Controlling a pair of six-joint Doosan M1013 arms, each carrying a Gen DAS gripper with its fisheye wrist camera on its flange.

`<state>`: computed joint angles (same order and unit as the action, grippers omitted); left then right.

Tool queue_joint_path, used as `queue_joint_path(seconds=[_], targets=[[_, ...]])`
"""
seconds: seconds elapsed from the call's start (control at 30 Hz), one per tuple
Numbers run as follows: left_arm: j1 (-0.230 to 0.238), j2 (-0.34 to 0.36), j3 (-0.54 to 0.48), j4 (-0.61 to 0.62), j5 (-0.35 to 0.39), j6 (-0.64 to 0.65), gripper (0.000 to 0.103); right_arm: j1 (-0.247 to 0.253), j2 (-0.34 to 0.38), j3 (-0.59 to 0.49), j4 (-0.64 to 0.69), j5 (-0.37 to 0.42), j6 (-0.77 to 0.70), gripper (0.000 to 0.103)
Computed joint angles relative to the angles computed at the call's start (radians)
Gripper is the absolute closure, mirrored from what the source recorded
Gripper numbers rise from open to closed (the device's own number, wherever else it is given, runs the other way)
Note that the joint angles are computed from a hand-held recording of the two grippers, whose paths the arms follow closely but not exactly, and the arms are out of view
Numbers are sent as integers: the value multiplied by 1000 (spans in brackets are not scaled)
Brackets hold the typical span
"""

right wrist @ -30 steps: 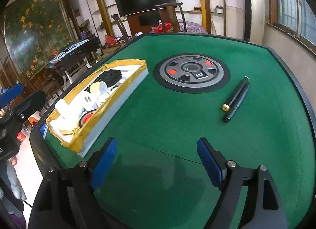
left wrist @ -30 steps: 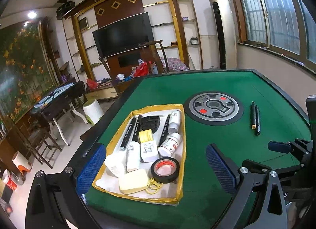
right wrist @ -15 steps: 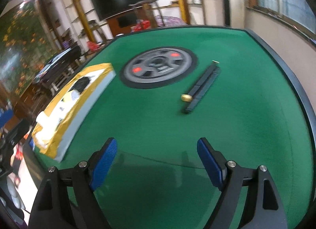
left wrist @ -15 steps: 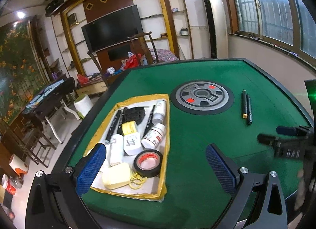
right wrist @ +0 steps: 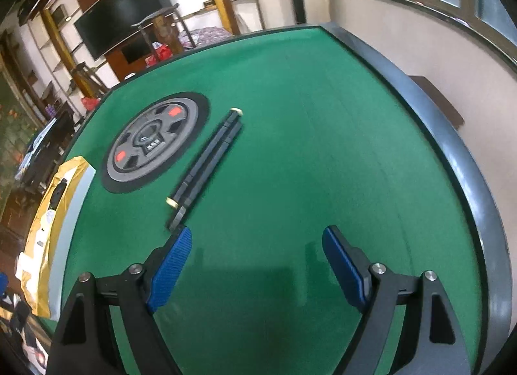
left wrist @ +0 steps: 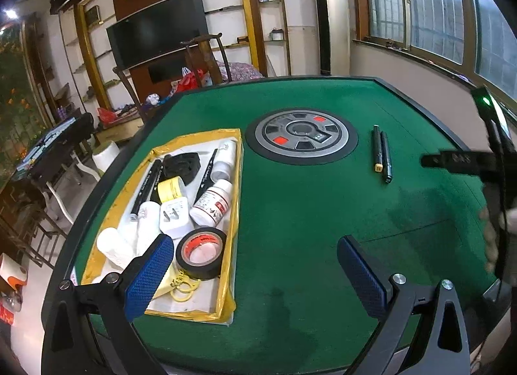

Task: Organize rigid objects
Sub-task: 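Move both open tools back to the two black markers, then grasp one black marker with right tool while left tool grasps the other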

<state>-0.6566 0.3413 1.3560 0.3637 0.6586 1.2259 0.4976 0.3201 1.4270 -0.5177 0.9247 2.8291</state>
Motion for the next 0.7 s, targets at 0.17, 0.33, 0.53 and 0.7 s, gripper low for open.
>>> queue_joint_path(seconds=[0.17, 0.33, 0.53, 0.7], targets=[[9, 6, -9, -51, 9, 37, 1, -30, 78, -105, 53, 47, -85, 21], [22, 19, -22, -107, 16, 76, 1, -46, 144, -185, 79, 121, -137, 21], [33, 35, -36, -168, 28, 128, 1, -47, 183, -237, 53, 191, -133, 22], [43, 42, -46, -239, 24, 175, 1, -51, 210, -277, 51, 248, -150, 24]])
